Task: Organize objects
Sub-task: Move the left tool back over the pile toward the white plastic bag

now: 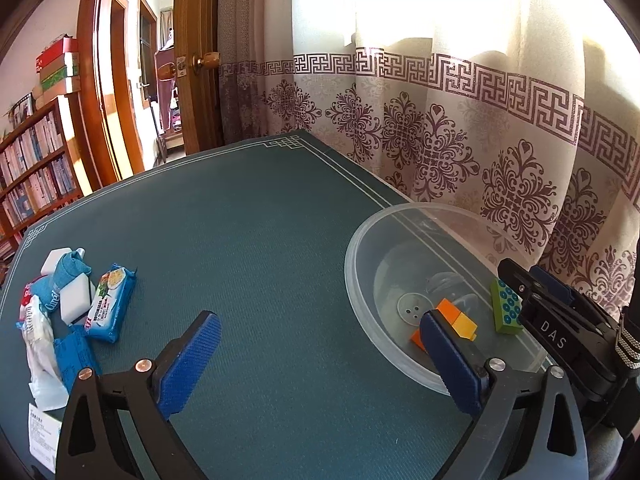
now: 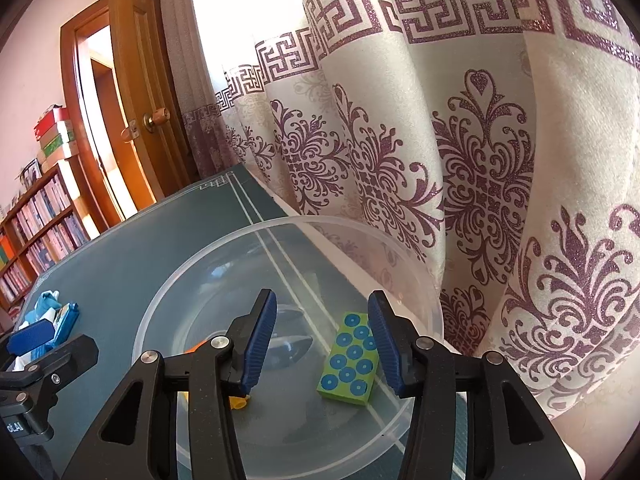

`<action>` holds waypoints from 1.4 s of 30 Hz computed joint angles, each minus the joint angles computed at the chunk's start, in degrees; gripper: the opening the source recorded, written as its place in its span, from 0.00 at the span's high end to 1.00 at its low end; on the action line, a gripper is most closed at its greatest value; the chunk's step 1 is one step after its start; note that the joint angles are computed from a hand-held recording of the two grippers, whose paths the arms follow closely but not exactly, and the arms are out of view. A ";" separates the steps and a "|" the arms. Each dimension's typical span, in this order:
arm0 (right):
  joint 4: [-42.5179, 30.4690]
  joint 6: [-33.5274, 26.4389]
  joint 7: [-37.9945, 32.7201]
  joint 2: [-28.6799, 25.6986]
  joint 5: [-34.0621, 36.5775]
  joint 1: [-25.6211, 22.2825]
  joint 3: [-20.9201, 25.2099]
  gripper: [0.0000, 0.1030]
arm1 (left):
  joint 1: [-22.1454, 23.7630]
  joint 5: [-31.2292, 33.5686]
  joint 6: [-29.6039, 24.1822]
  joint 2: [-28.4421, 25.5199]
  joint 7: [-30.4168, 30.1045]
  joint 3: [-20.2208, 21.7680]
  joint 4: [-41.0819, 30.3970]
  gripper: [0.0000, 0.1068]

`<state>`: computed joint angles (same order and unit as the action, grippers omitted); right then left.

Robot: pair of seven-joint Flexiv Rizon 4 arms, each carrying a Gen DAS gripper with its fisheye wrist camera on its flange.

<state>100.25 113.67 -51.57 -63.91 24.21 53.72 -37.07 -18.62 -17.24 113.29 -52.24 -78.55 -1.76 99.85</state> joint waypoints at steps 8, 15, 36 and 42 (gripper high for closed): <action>0.21 0.24 -0.93 -1.60 0.96 2.71 -2.82 0.49 | 0.33 -1.90 2.49 1.65 -2.41 0.99 3.72 0.04; 0.14 0.03 -1.00 -2.56 2.01 4.11 -4.36 0.49 | 1.46 -2.68 4.87 2.97 -3.85 1.14 6.97 0.04; 0.65 1.59 -6.25 0.19 -0.64 5.77 -1.77 0.48 | 5.47 -8.26 9.95 5.87 -8.85 3.31 14.63 0.04; 0.48 2.80 -10.83 4.21 -2.60 3.39 3.69 0.41 | 6.06 -11.90 9.03 6.76 -10.02 4.84 15.97 0.04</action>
<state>100.72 116.47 -62.39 -59.70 21.61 57.11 -33.38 -12.56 -29.14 122.32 -45.48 -88.57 3.08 115.82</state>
